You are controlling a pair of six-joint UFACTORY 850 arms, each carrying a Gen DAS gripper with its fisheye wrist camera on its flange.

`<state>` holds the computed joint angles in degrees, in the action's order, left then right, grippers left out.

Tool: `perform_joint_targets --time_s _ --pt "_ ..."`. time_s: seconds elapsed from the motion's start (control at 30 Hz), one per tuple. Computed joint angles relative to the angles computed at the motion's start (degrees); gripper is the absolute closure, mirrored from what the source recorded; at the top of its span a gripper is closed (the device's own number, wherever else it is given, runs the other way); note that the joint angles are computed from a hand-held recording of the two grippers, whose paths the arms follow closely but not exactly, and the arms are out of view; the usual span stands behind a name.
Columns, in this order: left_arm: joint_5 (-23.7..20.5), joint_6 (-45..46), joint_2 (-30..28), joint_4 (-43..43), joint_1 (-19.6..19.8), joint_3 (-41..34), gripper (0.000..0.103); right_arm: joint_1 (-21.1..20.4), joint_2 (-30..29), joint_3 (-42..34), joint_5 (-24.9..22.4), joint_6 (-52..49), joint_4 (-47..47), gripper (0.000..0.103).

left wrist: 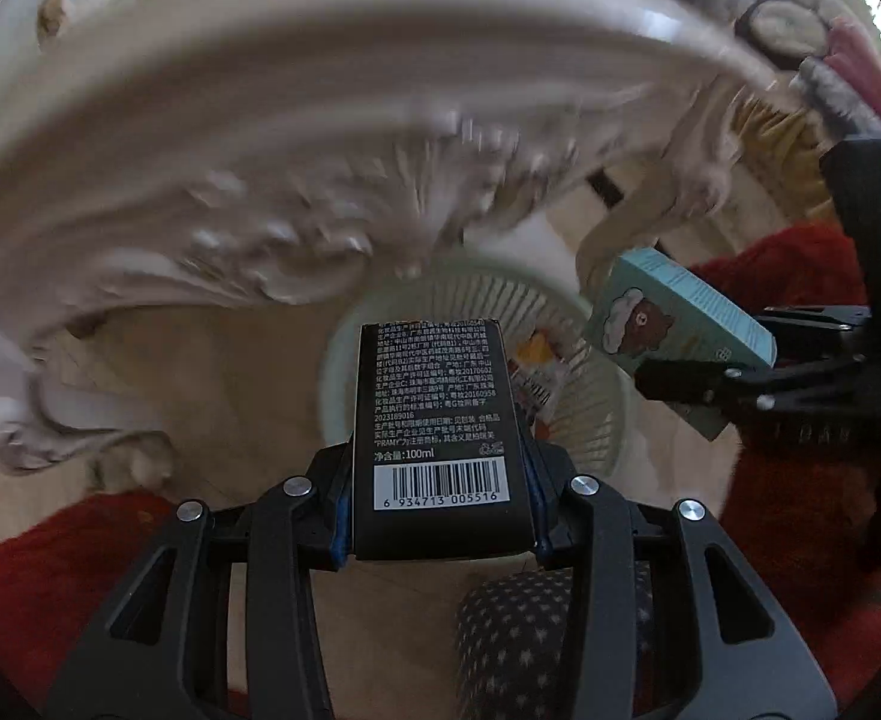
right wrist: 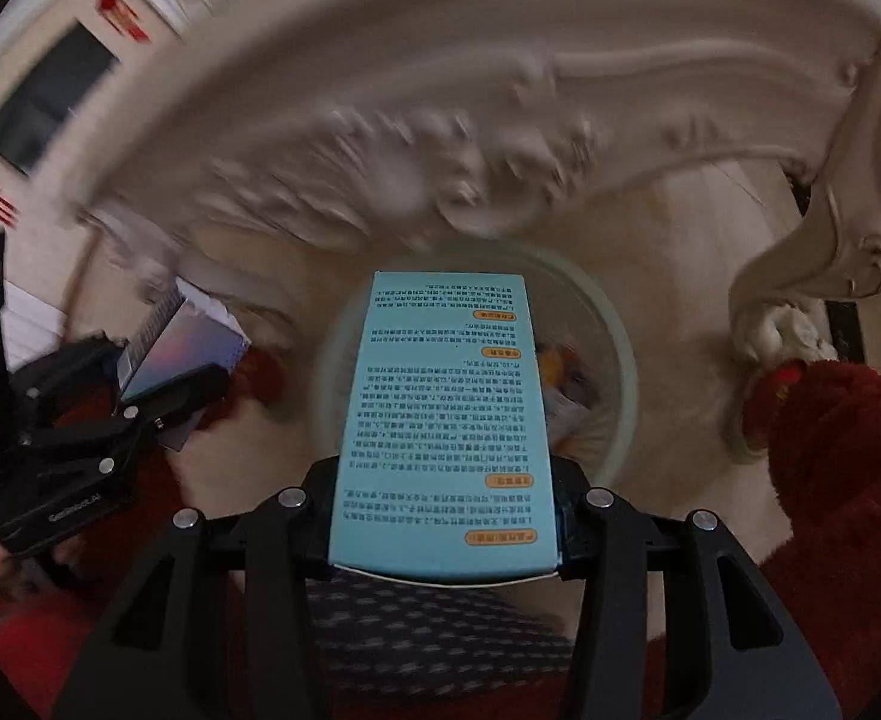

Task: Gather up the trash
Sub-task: 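Carry the black and teal boxes over the wastebasket and open both grippers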

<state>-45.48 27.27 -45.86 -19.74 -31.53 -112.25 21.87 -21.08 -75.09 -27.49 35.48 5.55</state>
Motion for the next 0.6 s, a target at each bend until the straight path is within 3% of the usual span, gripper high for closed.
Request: perform_joint_targets --time_s 0.2,0.23,0.27,0.3,0.33,0.37,0.43,0.5,0.6 --pt "-3.3 -2.3 -8.2 3.3 -1.7 -7.0 0.060 0.5 -5.2 -2.4 -1.5 1.4 -2.7 0.058" --pt "-5.0 -2.9 -9.7 3.4 -1.8 -9.1 0.057 0.4 -5.7 -2.6 -1.1 1.2 -2.3 0.057" --pt "-7.4 -4.2 -11.5 4.2 -1.9 -11.4 0.044 0.2 -6.2 -2.8 -0.5 1.1 -2.1 0.057" --pt "-8.5 -5.6 -12.7 5.1 -2.1 -13.3 0.035 0.0 -6.7 -3.1 -0.6 0.4 -1.4 0.051" --pt "-8.5 -7.2 -13.1 6.6 -2.3 -13.4 0.020 -0.1 -6.9 -3.1 -0.7 0.0 -0.9 0.038" --pt "-7.9 -7.5 -13.0 7.3 -2.4 -12.8 0.015 -0.2 -6.6 -2.5 -0.7 1.0 -1.3 0.031" --pt "-5.4 -8.6 -12.5 10.0 -3.0 -11.8 0.014 -0.2 -5.1 -0.3 -0.2 2.5 -1.9 0.016" --pt "-4.1 -10.1 -11.9 12.2 -3.1 -10.6 0.011 -0.2 -4.7 0.7 -0.4 5.6 -4.3 0.011" --pt "-5.9 -10.3 -12.8 10.8 -2.6 -12.0 0.011 -0.7 -4.4 1.7 -0.3 6.6 -4.1 0.008"
